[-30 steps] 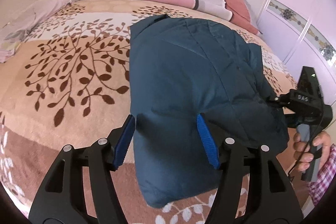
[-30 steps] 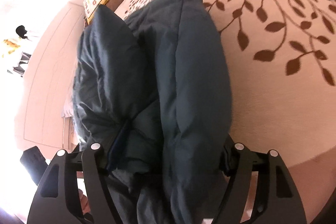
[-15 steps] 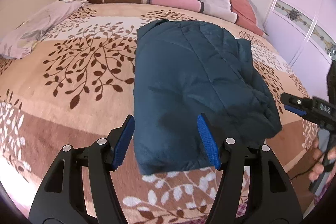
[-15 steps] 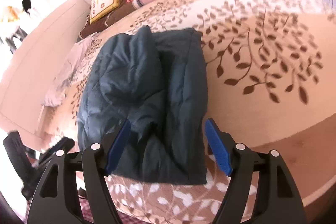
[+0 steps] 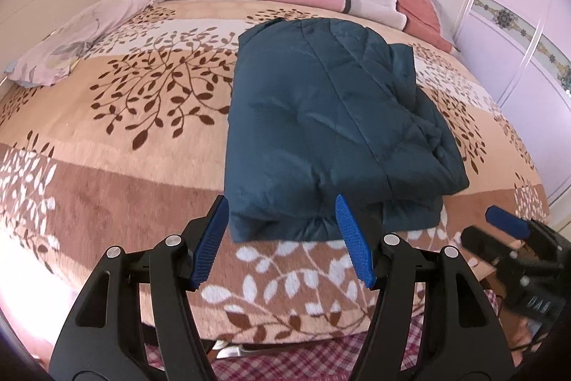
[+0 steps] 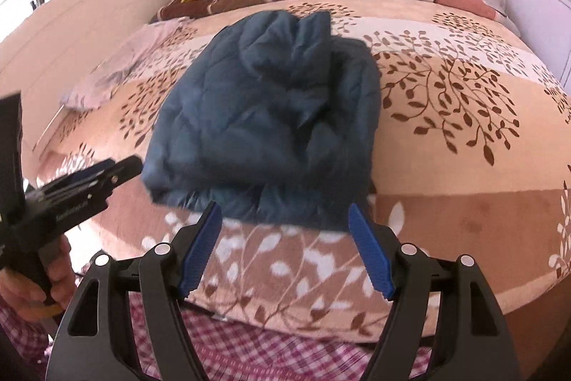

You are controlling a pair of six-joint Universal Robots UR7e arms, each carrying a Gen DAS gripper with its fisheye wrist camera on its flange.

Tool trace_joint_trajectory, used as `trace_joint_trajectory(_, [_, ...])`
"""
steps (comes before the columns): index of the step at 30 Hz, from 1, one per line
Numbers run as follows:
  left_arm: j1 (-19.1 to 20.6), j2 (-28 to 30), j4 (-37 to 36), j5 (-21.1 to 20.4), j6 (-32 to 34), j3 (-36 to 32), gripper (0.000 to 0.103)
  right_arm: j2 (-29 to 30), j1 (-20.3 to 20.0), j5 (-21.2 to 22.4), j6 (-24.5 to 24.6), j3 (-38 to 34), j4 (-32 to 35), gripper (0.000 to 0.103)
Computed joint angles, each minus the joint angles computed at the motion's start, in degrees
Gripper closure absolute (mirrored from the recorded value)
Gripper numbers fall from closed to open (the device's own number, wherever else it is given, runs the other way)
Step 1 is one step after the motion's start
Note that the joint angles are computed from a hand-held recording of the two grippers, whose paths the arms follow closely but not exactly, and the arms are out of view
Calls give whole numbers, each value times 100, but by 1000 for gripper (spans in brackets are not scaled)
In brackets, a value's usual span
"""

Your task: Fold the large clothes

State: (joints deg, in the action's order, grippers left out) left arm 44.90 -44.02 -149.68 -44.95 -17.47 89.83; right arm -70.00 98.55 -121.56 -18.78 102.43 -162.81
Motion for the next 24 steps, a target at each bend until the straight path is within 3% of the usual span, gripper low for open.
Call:
trace_joint_trajectory(9, [-131, -173, 243, -29, -587, 380, 41, 37, 32, -325, 275, 389, 9, 38])
trace_joint_trajectory(16, [-191, -122, 410, -35, -686, 544, 41, 188, 101, -737, -136, 609, -270, 38])
trace_joint_trajectory(24, [-216, -98, 586, 17, -783, 563, 41, 194, 41, -800, -18, 641, -201, 38])
